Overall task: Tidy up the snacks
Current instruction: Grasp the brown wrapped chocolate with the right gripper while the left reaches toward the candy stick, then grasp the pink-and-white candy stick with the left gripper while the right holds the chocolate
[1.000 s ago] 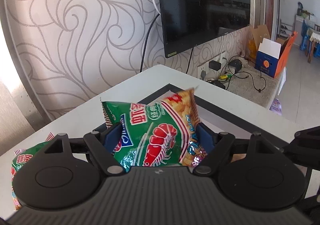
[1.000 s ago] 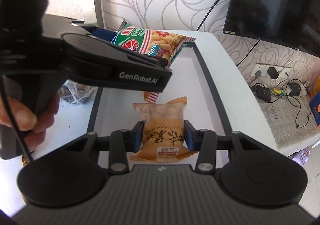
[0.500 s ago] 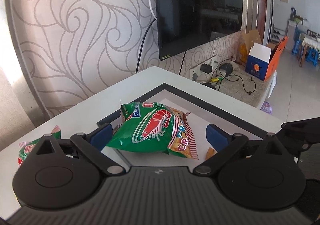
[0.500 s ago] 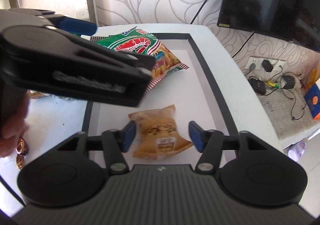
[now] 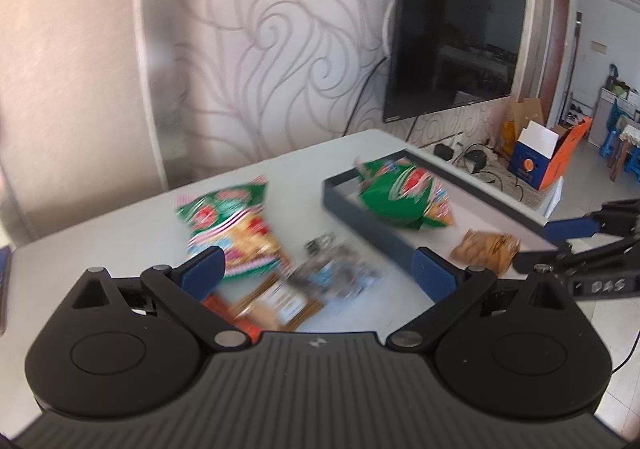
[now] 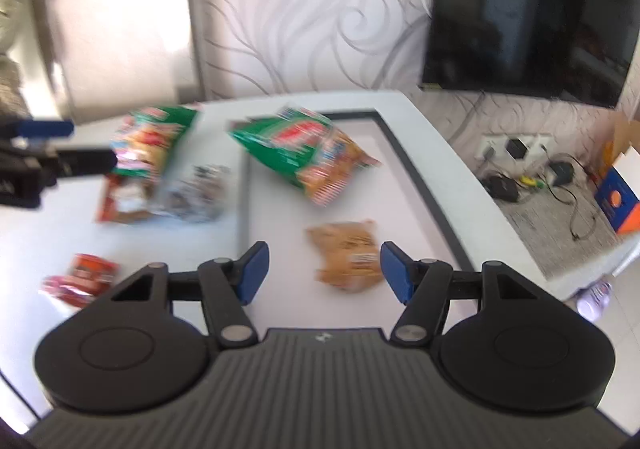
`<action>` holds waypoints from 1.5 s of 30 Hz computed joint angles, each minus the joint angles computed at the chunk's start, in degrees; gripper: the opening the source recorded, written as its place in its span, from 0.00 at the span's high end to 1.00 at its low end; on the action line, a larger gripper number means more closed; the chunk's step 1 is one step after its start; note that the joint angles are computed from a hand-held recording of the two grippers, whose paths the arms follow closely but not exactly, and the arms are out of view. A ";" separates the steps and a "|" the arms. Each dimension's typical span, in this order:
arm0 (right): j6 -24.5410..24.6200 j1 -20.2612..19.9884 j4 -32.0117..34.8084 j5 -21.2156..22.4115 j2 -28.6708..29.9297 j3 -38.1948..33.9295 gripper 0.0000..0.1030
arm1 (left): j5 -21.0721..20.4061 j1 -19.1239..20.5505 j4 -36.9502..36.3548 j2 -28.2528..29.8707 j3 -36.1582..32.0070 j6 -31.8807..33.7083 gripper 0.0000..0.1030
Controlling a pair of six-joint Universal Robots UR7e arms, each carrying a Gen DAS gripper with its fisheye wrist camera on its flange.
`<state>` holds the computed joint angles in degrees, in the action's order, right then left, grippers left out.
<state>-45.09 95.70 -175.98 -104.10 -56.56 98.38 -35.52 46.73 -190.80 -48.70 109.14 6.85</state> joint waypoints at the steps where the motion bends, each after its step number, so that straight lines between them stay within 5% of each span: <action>1: -0.09 0.46 0.81 0.59 -0.41 0.83 0.39 | 0.76 -0.13 0.65 -1.40 1.91 -1.31 0.02; 9: -4.69 3.22 7.73 -0.65 1.74 3.79 0.67 | 0.32 -0.86 8.96 -9.03 14.98 -7.30 0.03; 27: -7.80 5.63 12.27 -4.30 8.67 -1.01 0.68 | -6.41 2.34 9.30 -7.23 14.62 1.06 0.05; 28: -7.22 5.70 12.89 -4.75 8.76 -1.50 0.75 | -7.02 2.73 9.77 -7.10 14.23 1.14 0.11; 32: -5.39 4.81 13.84 -4.93 7.69 -1.59 0.75 | -10.61 3.87 10.28 -7.38 13.79 0.44 0.32; 40: -2.82 3.49 12.69 -5.19 5.85 -0.25 0.75 | -9.55 2.97 10.01 -8.40 15.43 -1.19 0.60; 45: -2.44 3.63 11.19 -5.03 6.19 0.12 0.75 | -5.99 2.96 9.88 -9.60 16.53 -5.29 0.64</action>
<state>-47.53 99.34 -164.79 -109.14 -50.37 98.50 -41.51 49.69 -180.92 -58.30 125.67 1.56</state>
